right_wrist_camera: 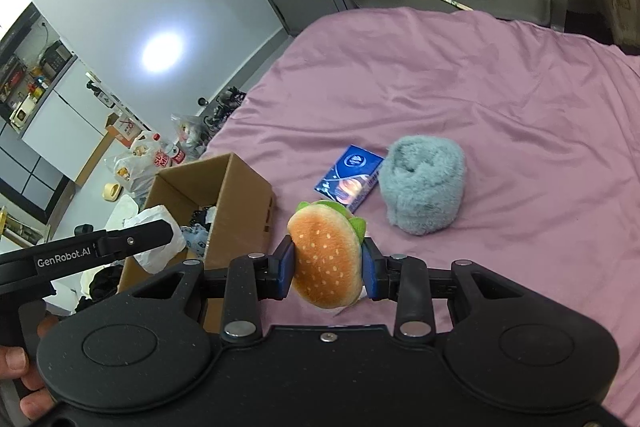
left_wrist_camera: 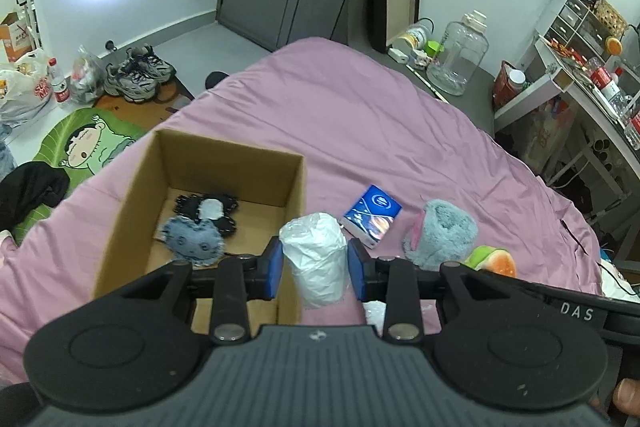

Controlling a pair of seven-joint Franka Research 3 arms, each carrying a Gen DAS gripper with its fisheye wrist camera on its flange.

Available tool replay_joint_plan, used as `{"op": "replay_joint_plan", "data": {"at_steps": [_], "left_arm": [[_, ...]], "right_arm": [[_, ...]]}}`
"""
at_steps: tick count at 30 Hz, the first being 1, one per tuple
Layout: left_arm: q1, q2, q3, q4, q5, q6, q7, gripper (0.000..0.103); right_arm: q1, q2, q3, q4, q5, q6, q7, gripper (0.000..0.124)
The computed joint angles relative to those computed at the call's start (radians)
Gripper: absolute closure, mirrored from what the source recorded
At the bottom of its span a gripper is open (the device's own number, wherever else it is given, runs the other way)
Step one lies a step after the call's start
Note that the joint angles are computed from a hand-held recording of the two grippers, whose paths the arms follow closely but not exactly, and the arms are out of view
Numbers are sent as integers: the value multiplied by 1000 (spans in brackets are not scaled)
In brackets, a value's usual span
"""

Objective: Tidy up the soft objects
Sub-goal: 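Carry the white bag into the box and open the left tool while the right tool carries the burger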

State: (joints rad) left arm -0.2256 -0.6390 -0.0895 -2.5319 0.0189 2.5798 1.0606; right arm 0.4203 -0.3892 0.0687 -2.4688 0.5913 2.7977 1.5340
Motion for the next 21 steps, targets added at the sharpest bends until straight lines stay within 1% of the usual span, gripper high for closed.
{"op": "replay_joint_plan", "data": {"at_steps": [3, 7, 13, 18, 21], "left_arm": [[10, -22, 3, -11, 11, -4, 2, 70], [23, -47, 13, -29, 21, -13, 6, 70], [40, -67, 29, -43, 23, -35, 17, 70], [55, -79, 38, -51, 28, -56, 33, 70], [62, -81, 48, -56, 25, -66, 45, 70]], "right_arm": [[7, -9, 2, -4, 6, 13, -2, 90], [-1, -8, 22, -2, -26, 21, 21, 90], [16, 6, 33, 11, -44, 55, 26, 90], [54, 19, 28, 26, -31, 98, 1, 90], [63, 34, 31, 36, -32, 112, -5, 90]]}}
